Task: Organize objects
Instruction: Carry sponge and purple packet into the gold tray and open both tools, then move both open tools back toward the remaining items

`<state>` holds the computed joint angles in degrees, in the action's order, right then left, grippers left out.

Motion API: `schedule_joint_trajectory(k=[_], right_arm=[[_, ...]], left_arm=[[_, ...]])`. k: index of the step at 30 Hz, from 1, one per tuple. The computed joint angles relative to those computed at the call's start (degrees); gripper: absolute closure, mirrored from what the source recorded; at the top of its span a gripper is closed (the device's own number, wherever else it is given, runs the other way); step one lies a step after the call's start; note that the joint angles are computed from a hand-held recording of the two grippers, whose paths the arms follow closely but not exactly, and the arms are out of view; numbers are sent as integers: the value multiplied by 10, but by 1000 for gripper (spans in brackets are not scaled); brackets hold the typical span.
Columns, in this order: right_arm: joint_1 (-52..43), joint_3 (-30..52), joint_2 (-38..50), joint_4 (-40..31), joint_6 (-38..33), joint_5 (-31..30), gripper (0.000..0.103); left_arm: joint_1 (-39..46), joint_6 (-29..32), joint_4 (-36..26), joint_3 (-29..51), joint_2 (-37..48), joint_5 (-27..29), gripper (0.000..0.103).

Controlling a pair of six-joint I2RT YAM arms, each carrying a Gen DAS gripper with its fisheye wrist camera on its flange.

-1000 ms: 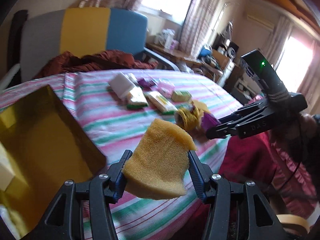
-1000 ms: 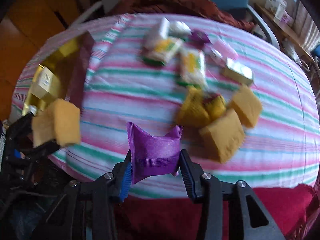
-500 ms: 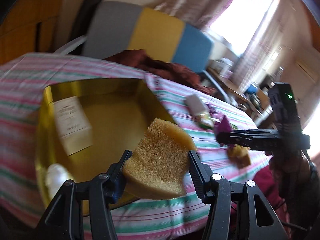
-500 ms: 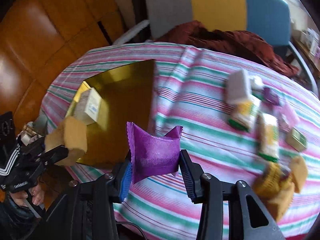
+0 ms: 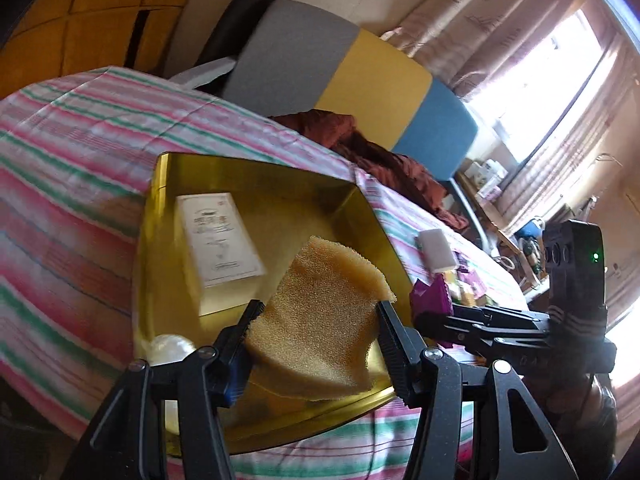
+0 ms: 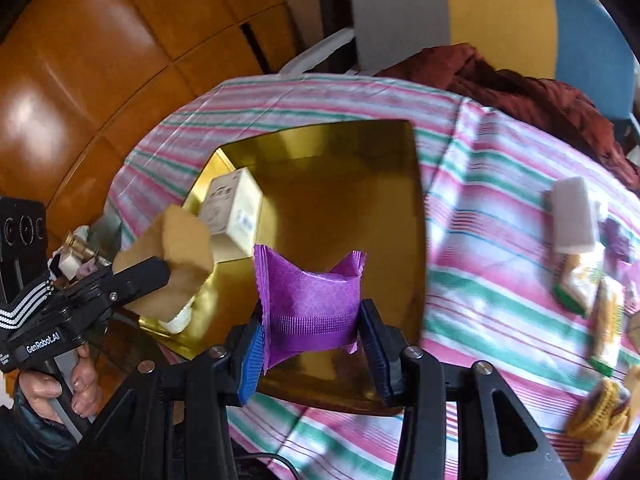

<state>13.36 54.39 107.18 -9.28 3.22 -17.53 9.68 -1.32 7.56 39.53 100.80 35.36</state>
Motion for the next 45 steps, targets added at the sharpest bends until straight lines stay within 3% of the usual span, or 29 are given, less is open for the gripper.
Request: schedule_joint_trajectory(k=[11, 17, 18, 20, 21, 25, 29, 34, 42, 45], right_arm=[[39, 6, 47, 34, 31, -7, 59], [49, 8, 63, 43, 36, -35, 54], [51, 8, 66, 42, 33, -48, 51], [61, 4, 67, 45, 33, -44, 32], [64, 2, 67, 47, 35, -39, 30], [63, -15, 65, 61, 45, -40, 29], [64, -52, 40, 96, 62, -17, 19], [74, -103, 1, 148, 79, 50, 17], [100, -169, -50, 223, 95, 166, 16], [109, -187, -61, 247, 97, 200, 11]], left_arm=[[81, -22, -34, 26, -2, 77, 46], [71, -22, -38, 20, -3, 70, 43], [67, -22, -40, 19, -1, 63, 39], [60, -26, -36, 11, -1, 44, 32], [59, -29, -33, 6, -1, 32, 30], [65, -37, -16, -12, -16, 11, 30], [47, -30, 19, -44, -48, -38, 24], [-5, -10, 74, -91, -89, -137, 16], [-52, 2, 121, -136, -124, -228, 10], [-69, 7, 131, -147, -135, -251, 10]])
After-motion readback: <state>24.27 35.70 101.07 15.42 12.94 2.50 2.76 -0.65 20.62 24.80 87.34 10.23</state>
